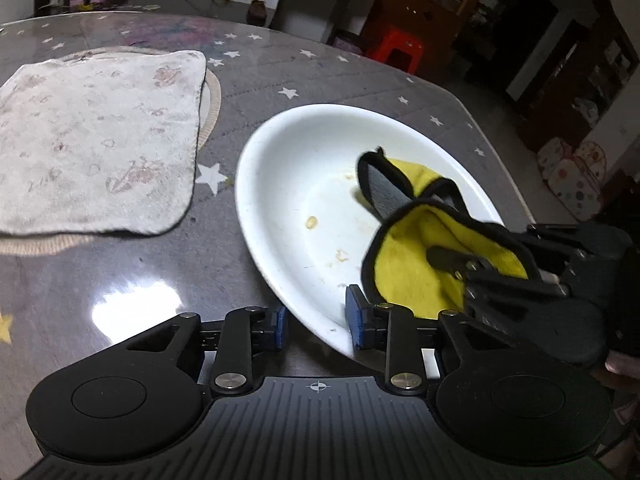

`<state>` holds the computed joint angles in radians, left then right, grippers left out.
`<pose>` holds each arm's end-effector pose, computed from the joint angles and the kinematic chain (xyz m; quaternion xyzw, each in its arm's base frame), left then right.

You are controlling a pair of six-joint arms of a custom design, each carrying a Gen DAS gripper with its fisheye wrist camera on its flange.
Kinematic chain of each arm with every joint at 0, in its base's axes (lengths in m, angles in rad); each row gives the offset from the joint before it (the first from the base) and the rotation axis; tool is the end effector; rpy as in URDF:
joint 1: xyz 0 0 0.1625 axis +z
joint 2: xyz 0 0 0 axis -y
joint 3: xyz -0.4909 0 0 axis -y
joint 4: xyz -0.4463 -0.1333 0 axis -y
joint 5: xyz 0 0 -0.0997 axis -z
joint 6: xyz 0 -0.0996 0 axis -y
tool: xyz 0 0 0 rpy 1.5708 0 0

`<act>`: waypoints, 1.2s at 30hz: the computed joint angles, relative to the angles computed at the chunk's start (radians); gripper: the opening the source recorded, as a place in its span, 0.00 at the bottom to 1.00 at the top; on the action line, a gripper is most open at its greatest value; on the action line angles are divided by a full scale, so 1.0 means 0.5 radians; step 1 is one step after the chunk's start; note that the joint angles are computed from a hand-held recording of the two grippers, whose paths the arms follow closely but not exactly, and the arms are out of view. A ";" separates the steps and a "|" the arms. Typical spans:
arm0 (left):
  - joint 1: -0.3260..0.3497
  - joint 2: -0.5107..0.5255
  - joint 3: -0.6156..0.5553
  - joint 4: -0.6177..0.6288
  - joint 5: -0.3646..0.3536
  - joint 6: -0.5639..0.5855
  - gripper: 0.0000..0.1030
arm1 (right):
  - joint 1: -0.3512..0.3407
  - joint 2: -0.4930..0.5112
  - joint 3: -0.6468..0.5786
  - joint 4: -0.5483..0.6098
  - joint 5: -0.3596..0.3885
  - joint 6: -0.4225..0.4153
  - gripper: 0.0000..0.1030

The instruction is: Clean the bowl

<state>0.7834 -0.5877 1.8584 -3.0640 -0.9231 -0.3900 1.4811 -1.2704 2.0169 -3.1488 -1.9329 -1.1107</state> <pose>-0.3278 -0.5994 -0.0471 0.1513 0.9306 -0.2631 0.2046 0.0431 -0.6152 0.3393 0.3762 -0.8207 0.2348 0.3603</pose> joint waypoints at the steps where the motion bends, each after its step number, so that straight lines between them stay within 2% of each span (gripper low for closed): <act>1: 0.008 -0.008 -0.004 0.019 -0.008 0.027 0.27 | 0.006 -0.017 0.018 0.023 -0.008 -0.008 0.15; 9: 0.064 -0.017 -0.121 0.183 0.035 0.405 0.24 | 0.029 -0.098 0.064 0.195 0.011 0.012 0.15; 14: 0.078 0.023 -0.182 0.188 0.074 0.576 0.26 | 0.032 -0.083 0.052 0.197 0.011 0.043 0.15; 25: 0.083 0.037 -0.160 0.085 0.070 0.697 0.29 | -0.017 0.033 -0.074 0.050 0.000 0.090 0.15; 36: 0.090 0.048 -0.171 0.071 0.063 0.625 0.30 | -0.014 0.176 -0.190 -0.086 0.015 0.024 0.15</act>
